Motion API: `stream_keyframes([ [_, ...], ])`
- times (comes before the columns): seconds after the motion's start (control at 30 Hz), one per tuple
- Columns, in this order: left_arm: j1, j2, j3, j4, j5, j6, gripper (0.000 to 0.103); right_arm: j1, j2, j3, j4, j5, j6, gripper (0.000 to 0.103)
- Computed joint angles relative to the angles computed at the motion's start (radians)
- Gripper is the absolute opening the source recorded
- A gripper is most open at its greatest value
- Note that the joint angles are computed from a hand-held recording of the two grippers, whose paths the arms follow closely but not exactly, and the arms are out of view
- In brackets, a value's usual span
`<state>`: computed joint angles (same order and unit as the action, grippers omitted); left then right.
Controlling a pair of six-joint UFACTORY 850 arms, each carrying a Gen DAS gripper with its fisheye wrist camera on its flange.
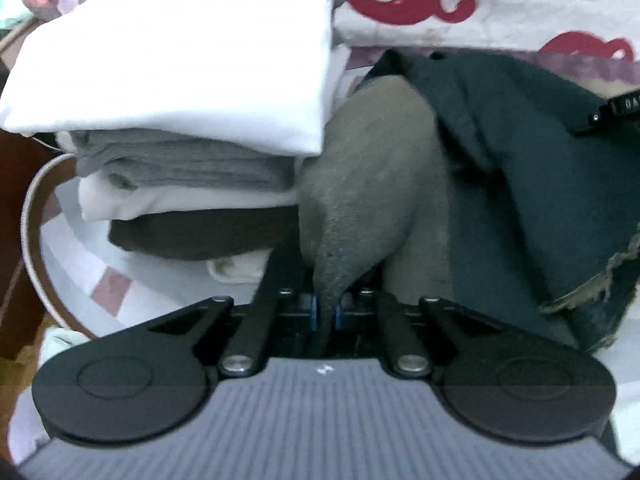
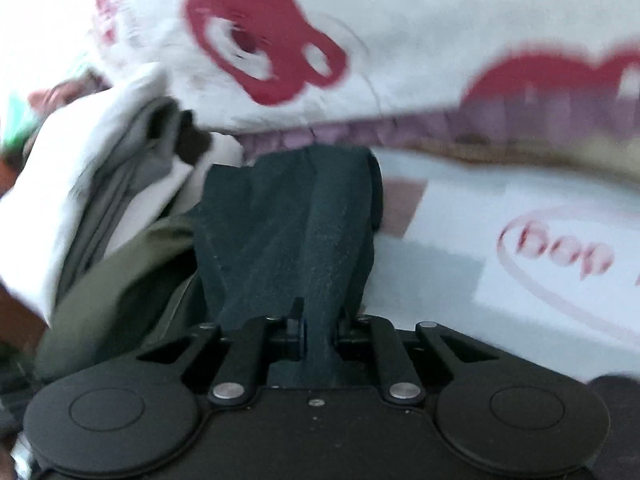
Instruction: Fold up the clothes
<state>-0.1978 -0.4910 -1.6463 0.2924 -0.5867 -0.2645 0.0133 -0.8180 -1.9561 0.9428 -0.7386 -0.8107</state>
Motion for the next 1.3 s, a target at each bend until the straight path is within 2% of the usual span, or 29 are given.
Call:
stream_keyframes([
  [0.1,0.014,-0.044,-0.054,-0.066,-0.053,0.033,0.011,0.009,0.069,0.077,-0.011,0.082,-0.093,0.013],
  [0.2,0.016,-0.107,-0.131,-0.081,-0.136,0.063,0.026,0.017,0.031,0.018,-0.12,0.055,-0.022,0.016],
  [0.27,0.005,-0.119,-0.138,-0.047,-0.151,0.072,0.025,0.02,-0.006,-0.028,-0.169,0.028,0.027,0.02],
  [0.3,-0.004,-0.107,-0.116,0.002,-0.127,0.038,0.022,0.02,-0.017,-0.038,-0.17,0.029,0.038,0.027],
  [0.33,-0.012,-0.095,-0.094,0.053,-0.104,0.001,0.012,0.02,-0.035,-0.057,-0.173,0.025,0.054,0.033],
  [0.37,-0.021,-0.084,-0.073,0.107,-0.082,-0.039,0.01,0.022,-0.061,-0.091,-0.185,0.016,0.088,0.048],
  [0.4,-0.029,-0.079,-0.062,0.166,-0.074,-0.086,0.009,0.024,-0.088,-0.125,-0.194,0.002,0.119,0.057],
  [0.43,-0.034,-0.083,-0.066,0.217,-0.082,-0.131,0.008,0.025,-0.116,-0.16,-0.199,-0.014,0.149,0.058],
  [0.47,-0.036,-0.087,-0.071,0.253,-0.089,-0.163,0.008,0.028,-0.157,-0.218,-0.212,-0.043,0.19,0.058],
  [0.5,-0.038,-0.092,-0.077,0.288,-0.097,-0.195,0.008,0.031,-0.191,-0.264,-0.205,-0.071,0.204,0.049],
  [0.53,-0.039,-0.097,-0.084,0.313,-0.105,-0.225,0.007,0.033,-0.201,-0.271,-0.169,-0.08,0.178,0.03],
  [0.57,-0.037,-0.098,-0.093,0.321,-0.109,-0.248,0.006,0.038,-0.178,-0.235,-0.148,-0.063,0.138,0.012],
  [0.77,-0.068,-0.026,-0.057,0.448,-0.079,-0.411,0.005,0.038,0.206,0.261,0.138,0.243,-0.297,0.011],
  [0.8,-0.074,-0.007,-0.046,0.463,-0.062,-0.429,0.005,0.032,0.266,0.323,0.156,0.304,-0.318,0.011],
  [0.9,-0.094,0.043,-0.024,0.483,0.009,-0.445,0.005,-0.012,0.411,0.447,0.161,0.405,-0.319,0.011],
  [0.97,-0.11,0.068,-0.019,0.49,0.057,-0.441,0.005,-0.053,0.495,0.503,0.082,0.425,-0.272,0.011],
  [1.07,-0.141,0.074,-0.038,0.465,0.112,-0.368,0.005,-0.14,0.608,0.569,-0.048,0.41,-0.166,0.011],
  [1.13,-0.16,0.054,-0.073,0.382,0.129,-0.286,0.005,-0.199,0.693,0.636,-0.108,0.41,-0.12,0.011],
  [1.2,-0.179,0.03,-0.11,0.297,0.136,-0.204,0.005,-0.24,0.781,0.724,-0.164,0.451,-0.106,0.011],
  [1.3,-0.217,0.008,-0.139,0.29,0.122,-0.199,0.005,-0.302,0.874,0.82,-0.202,0.467,-0.064,0.011],
])
